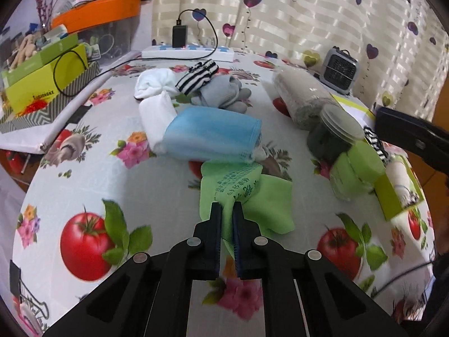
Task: Organize soft objects
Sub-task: 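Move the left gripper to the light-green printed cloth and grasp it, then grasp the blue face mask with the right gripper while the left gripper holds the green cloth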
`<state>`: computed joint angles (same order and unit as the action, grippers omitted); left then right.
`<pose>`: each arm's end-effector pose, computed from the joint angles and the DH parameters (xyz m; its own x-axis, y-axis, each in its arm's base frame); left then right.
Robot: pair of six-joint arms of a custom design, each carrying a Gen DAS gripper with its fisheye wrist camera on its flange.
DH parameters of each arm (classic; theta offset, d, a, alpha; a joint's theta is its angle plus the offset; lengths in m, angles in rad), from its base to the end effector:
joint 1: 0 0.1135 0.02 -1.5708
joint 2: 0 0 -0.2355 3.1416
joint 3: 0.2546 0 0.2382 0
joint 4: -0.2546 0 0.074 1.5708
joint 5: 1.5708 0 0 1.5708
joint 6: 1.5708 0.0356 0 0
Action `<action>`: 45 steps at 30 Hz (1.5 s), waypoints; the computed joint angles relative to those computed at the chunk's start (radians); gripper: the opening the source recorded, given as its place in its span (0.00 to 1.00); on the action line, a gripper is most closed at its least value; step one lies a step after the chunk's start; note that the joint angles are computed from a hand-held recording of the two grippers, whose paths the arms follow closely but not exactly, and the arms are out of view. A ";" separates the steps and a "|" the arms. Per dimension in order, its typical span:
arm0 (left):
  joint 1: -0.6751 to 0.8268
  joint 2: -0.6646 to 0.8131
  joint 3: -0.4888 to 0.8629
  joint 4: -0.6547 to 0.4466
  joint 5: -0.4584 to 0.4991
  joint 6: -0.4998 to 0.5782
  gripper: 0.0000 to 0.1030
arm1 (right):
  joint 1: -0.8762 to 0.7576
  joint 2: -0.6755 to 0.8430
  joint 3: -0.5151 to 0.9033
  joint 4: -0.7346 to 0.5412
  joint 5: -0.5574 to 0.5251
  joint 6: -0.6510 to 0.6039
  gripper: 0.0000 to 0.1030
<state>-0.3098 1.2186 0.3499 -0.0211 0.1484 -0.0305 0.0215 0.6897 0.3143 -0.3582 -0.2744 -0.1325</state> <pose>0.1910 -0.0667 0.1124 -0.7515 0.2089 -0.6258 0.3674 0.9203 -0.1340 0.1550 0.0130 0.1622 -0.6342 -0.1408 -0.7602 -0.3084 0.9477 0.0817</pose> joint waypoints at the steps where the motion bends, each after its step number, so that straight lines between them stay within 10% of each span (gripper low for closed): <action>1: 0.010 -0.013 -0.010 -0.006 0.007 0.009 0.07 | 0.052 0.060 0.008 0.046 0.024 0.015 0.46; 21: 0.288 -0.028 -0.065 -0.027 0.137 0.136 0.07 | 0.366 0.940 0.351 0.374 0.135 0.195 0.45; 23: 0.294 -0.018 -0.062 -0.022 0.145 0.138 0.07 | 0.365 0.959 0.356 0.379 0.131 0.206 0.20; 35: 0.309 -0.138 -0.058 -0.081 0.196 0.083 0.07 | 0.351 0.604 0.177 0.346 0.155 0.211 0.08; 45: 0.208 -0.322 -0.028 -0.197 0.157 0.016 0.07 | 0.232 0.089 0.058 0.077 0.115 0.192 0.08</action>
<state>-0.1021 0.8961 0.3216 -0.2185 0.3056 -0.0143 0.2538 0.7784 0.3719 -0.2812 -0.1599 0.0597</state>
